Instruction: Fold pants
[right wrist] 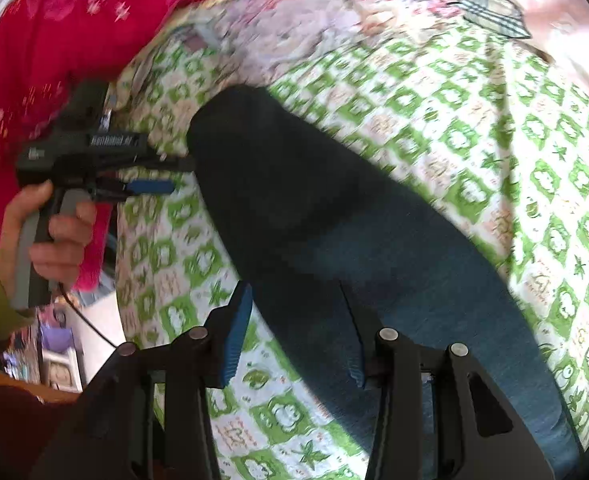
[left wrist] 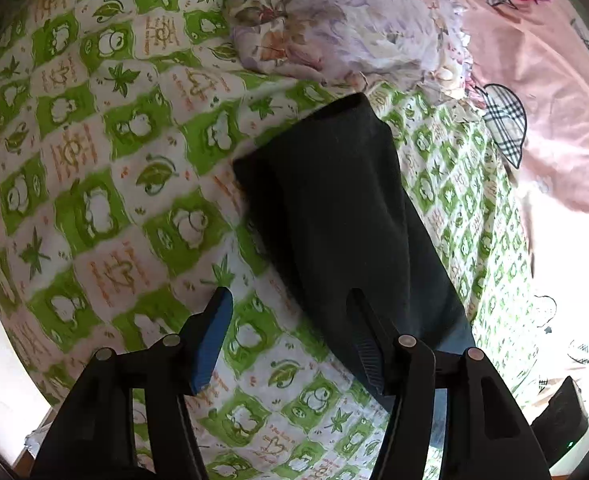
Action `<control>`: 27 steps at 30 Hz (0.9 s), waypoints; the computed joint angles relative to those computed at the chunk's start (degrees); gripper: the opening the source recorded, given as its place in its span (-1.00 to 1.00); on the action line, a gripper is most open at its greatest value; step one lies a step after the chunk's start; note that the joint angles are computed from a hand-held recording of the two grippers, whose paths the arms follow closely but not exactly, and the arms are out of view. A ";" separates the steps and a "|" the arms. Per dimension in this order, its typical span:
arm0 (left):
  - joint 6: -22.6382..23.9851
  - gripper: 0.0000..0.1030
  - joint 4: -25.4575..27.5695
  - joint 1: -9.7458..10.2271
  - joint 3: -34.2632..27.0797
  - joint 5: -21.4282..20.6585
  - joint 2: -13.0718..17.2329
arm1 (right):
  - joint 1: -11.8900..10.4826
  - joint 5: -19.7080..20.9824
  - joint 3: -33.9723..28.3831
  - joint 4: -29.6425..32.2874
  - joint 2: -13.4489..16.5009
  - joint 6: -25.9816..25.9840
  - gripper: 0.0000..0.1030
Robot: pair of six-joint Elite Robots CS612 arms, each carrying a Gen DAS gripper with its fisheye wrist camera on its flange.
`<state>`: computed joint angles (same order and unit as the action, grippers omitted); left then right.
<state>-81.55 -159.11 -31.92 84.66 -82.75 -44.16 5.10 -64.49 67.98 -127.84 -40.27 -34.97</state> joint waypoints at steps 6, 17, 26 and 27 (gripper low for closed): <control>1.25 0.23 2.92 1.10 -1.74 -0.84 0.52 | -1.60 1.03 -6.08 -2.68 3.78 11.58 -0.14; 4.27 0.23 5.92 3.05 -3.97 -4.11 2.40 | -0.24 -4.97 -20.72 8.09 12.91 12.42 -0.18; 9.31 0.23 7.68 3.34 -7.32 -3.67 4.50 | 1.42 -8.99 -20.52 13.46 12.53 -0.34 -0.18; 10.08 0.23 8.09 3.29 -7.82 -3.42 4.75 | 1.54 -9.31 -20.89 13.89 12.74 -0.76 -0.18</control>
